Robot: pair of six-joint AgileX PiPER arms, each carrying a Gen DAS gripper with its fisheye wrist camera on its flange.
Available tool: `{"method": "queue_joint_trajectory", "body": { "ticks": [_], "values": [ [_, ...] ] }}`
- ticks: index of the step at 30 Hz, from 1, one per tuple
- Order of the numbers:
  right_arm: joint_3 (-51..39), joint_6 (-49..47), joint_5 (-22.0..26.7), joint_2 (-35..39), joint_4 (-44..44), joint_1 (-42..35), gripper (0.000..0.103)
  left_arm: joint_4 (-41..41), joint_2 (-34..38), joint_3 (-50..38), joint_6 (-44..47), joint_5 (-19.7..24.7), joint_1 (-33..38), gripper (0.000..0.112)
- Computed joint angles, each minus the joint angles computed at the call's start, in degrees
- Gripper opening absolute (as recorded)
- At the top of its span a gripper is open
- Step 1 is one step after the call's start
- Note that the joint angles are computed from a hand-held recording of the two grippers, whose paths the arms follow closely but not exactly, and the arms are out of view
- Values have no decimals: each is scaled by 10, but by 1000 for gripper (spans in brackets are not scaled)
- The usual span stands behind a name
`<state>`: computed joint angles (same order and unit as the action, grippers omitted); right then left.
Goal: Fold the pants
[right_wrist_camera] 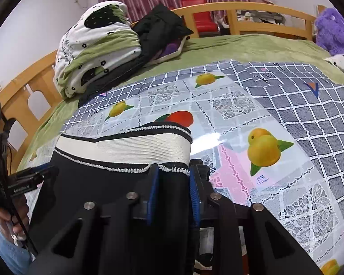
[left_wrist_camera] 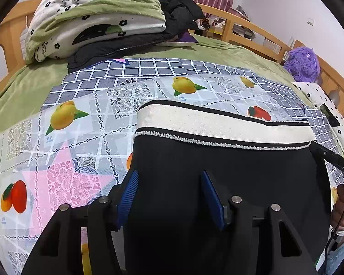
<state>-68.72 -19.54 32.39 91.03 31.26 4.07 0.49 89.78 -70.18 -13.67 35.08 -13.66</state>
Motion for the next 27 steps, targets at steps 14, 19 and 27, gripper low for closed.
{"method": "queue_joint_trajectory", "body": {
  "ticks": [14,19,27],
  "values": [
    [-45,83,27,30,-44,21,27,-136,-12,20,103,9,56,53],
    [-21,-43,59,1,114,-44,16,-211,-44,30,172,5,69,51],
    [-20,-7,26,30,69,-38,22,-188,-39,17,157,18,64,52]
  ]
}}
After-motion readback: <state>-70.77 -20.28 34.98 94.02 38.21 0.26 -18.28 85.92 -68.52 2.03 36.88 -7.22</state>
